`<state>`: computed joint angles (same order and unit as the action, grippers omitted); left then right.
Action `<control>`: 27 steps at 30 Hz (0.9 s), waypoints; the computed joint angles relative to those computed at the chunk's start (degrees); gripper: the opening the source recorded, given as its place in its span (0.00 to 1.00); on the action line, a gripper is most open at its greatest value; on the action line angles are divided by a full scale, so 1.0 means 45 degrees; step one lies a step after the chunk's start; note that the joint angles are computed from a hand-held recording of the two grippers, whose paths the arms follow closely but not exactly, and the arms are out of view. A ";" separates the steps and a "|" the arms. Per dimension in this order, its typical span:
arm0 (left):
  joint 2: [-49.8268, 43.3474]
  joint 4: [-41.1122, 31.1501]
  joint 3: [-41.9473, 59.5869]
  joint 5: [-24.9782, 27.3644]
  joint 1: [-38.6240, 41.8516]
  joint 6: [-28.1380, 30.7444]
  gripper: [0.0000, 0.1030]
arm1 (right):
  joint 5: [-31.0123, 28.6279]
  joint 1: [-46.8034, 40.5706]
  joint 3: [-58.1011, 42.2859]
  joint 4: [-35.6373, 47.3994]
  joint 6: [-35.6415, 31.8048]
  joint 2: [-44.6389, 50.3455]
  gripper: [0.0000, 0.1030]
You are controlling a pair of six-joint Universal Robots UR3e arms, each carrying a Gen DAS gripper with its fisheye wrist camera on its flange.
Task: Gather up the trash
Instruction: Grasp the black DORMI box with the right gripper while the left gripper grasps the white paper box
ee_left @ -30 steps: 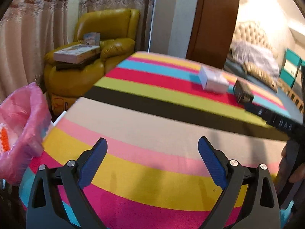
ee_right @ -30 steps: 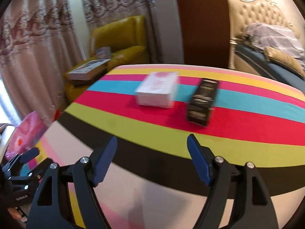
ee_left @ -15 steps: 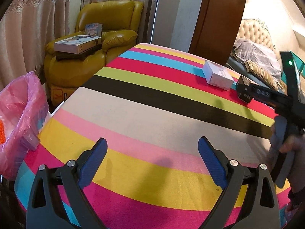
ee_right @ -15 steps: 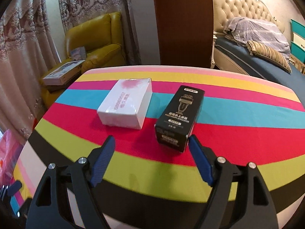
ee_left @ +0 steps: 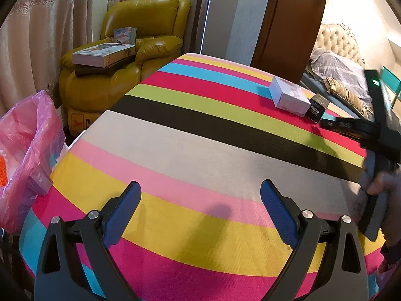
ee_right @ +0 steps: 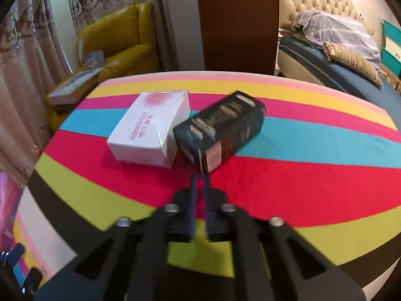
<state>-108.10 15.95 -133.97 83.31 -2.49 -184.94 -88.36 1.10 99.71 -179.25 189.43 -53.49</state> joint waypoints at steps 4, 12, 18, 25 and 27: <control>-0.0177 -0.1578 0.1217 0.0421 -0.0566 0.0305 0.87 | 0.0796 -0.0847 0.2502 -0.1686 -0.0948 -0.1147 0.00; -0.2083 -0.3707 0.5555 0.0623 -0.1996 -0.0414 0.87 | 0.2986 -0.2683 0.5463 -0.3127 -0.2323 -0.2827 0.48; -0.2368 -0.3484 0.6135 0.1072 -0.2339 -0.1352 0.87 | 0.2429 -0.1783 0.3506 -0.2759 -0.1222 -0.2281 0.81; -0.1299 -0.1974 0.3916 0.1222 -0.1912 -0.1113 0.87 | -0.0222 -0.0326 -0.1797 0.0517 0.2038 0.0248 0.81; -0.1141 -0.1721 0.3520 0.1136 -0.1705 -0.1039 0.87 | -0.1386 0.0238 -0.3463 0.1774 0.2572 0.1040 0.81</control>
